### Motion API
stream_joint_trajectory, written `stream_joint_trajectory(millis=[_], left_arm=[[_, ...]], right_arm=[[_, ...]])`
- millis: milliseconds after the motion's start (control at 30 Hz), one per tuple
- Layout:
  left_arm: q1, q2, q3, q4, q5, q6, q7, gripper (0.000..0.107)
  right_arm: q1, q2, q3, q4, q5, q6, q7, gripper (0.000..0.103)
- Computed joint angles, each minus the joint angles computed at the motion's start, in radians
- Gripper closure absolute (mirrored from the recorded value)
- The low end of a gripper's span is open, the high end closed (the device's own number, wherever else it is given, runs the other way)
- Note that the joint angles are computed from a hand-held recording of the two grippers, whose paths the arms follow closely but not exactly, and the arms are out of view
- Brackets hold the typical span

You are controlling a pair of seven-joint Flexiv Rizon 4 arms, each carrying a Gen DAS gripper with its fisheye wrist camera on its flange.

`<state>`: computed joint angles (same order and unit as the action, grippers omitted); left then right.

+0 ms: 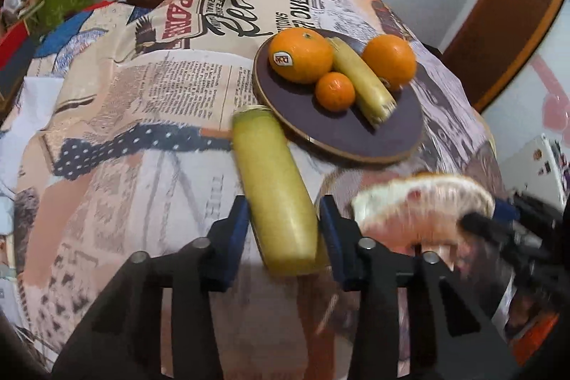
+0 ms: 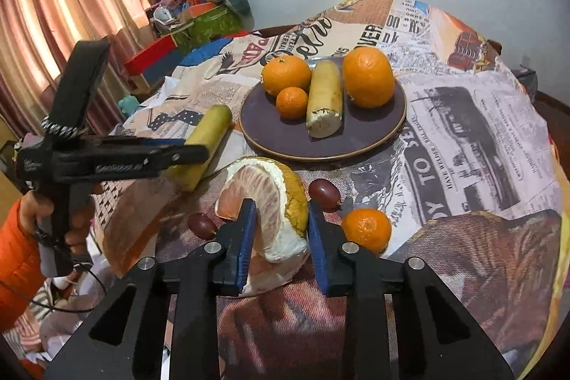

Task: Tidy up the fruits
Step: 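Carry the yellow squash in the left gripper while the right gripper carries the pomelo segment toward the plate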

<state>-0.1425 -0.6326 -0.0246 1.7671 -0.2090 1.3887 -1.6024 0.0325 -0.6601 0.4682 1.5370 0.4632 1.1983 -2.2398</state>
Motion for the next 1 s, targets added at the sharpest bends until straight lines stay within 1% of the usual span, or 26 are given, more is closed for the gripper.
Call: stream_joint_trajectory(millis=[167,267,367,400,500,600,633,667,700,733,767,933,1000], left_arm=[[-0.024,0.071,0.029,0.086,0.052,0.001,0.024,0.071],[-0.027,0.111,0.029,0.140,0.071,0.006,0.039,0.071],[-0.007,0.124,0.006,0.172,0.059,0.022,0.055,0.071],[0.001,0.122,-0.002,0.174,0.050,0.025,0.059,0.071],[0.030,0.116,-0.039,0.176,0.012,0.026,0.078,0.071],[0.017,0.104,-0.026,0.159,0.011,0.022,0.082,0.071],[0.011,0.101,-0.020,0.153,0.015,0.019,0.083,0.071],[0.007,0.096,-0.015,0.146,0.019,0.017,0.086,0.071],[0.007,0.093,-0.015,0.142,0.019,0.017,0.089,0.070],[0.011,0.089,-0.019,0.137,0.016,0.017,0.093,0.070],[0.017,0.082,-0.027,0.131,0.010,0.017,0.099,0.070],[0.036,0.047,-0.048,0.096,-0.017,0.009,0.120,0.070],[0.035,0.034,-0.047,0.080,-0.021,0.005,0.124,0.070]], right_arm=[[-0.014,0.039,0.015,0.053,0.022,0.063,-0.033,0.083],[-0.031,0.057,0.030,0.077,0.023,0.074,-0.060,0.084],[-0.039,0.074,0.037,0.099,0.020,0.050,-0.087,0.083],[-0.034,0.076,0.031,0.102,0.017,0.043,-0.087,0.081],[-0.007,0.073,-0.002,0.095,-0.001,0.004,-0.054,0.081],[0.008,0.050,-0.023,0.060,-0.004,-0.053,-0.009,0.080],[0.011,0.041,-0.028,0.043,-0.003,-0.074,0.006,0.079],[0.015,0.038,-0.032,0.038,0.000,-0.082,0.016,0.072],[0.021,0.031,-0.038,0.025,-0.001,-0.092,0.026,0.069],[0.026,0.029,-0.042,0.020,0.001,-0.089,0.032,0.062],[0.029,0.025,-0.043,0.015,0.004,-0.082,0.032,0.059],[0.056,0.001,-0.049,-0.031,-0.024,-0.094,0.025,0.059],[0.073,-0.011,-0.059,-0.044,-0.048,-0.103,0.026,0.055]])
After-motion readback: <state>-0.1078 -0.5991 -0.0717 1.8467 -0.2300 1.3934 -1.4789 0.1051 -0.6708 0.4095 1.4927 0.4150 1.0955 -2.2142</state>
